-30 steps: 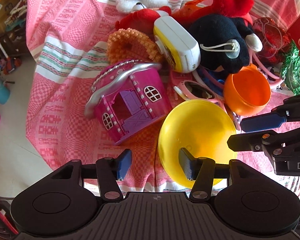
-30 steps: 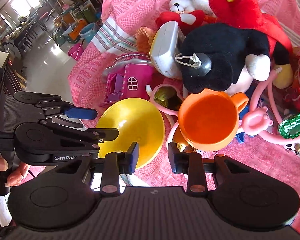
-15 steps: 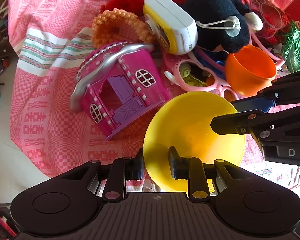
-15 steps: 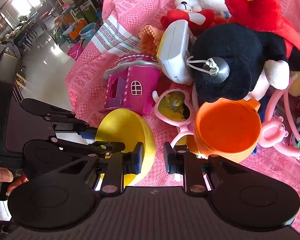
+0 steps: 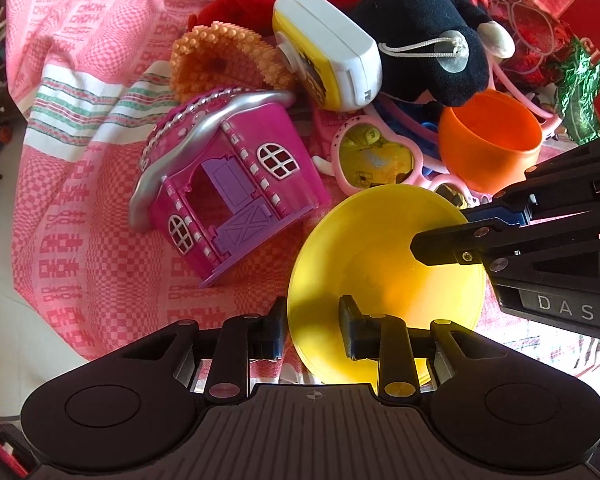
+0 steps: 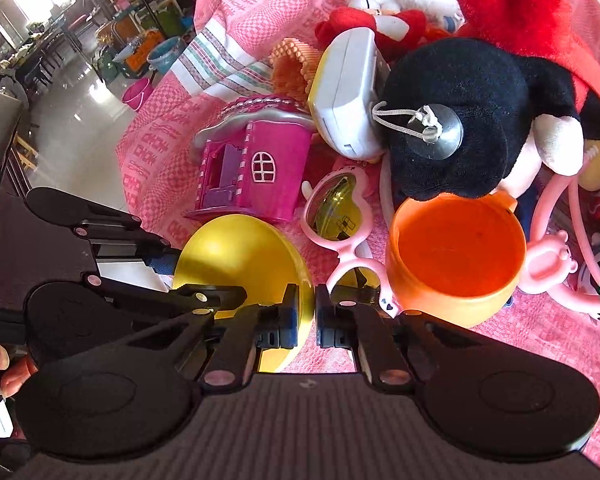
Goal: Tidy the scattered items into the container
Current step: 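Grasp the yellow plastic dome with the left gripper while the right gripper grips its rim, then lift the yellow dome out of the heap with both grippers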
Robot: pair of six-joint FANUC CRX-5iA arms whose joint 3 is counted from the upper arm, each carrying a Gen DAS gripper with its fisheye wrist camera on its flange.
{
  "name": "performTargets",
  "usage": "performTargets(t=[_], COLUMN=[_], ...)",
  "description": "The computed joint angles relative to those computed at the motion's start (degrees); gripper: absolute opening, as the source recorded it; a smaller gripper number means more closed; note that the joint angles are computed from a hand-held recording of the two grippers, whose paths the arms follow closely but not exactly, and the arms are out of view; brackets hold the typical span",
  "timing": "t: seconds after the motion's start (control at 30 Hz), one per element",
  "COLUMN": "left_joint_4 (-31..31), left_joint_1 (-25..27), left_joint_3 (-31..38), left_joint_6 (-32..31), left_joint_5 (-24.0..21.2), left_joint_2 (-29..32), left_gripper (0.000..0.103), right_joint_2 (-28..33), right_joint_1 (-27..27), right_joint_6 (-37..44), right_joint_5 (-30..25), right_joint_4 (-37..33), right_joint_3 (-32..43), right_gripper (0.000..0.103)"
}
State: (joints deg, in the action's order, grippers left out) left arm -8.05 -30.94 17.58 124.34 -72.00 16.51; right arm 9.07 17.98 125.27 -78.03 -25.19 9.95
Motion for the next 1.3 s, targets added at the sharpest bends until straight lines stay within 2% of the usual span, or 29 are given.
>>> performTargets(t=[0.13, 0.23, 0.73, 1.3], left_joint_4=[-0.7, 0.0, 0.9, 8.5], left_joint_1=[-0.2, 0.0, -1.9, -1.2], left_joint_3=[0.7, 0.8, 8.4, 11.6], left_joint_6=[-0.1, -0.6, -7.1, -19.3], left_joint_5=[-0.2, 0.5, 0.5, 3.8], left_joint_2=[-0.1, -0.4, 3.7, 8.9], left_gripper=[0.010, 0.006, 0.004, 0.005], right_joint_2=[-0.9, -1.1, -3.5, -5.0], right_joint_1=[0.4, 0.1, -4.2, -6.0], right_joint_6=[-0.3, -1.1, -4.3, -11.1], right_joint_5=[1.3, 1.6, 3.9, 8.0], right_joint_4=[1.4, 1.6, 2.5, 6.7], right_joint_3=[-1.2, -1.2, -1.5, -4.8], right_gripper=[0.008, 0.007, 0.005, 0.007])
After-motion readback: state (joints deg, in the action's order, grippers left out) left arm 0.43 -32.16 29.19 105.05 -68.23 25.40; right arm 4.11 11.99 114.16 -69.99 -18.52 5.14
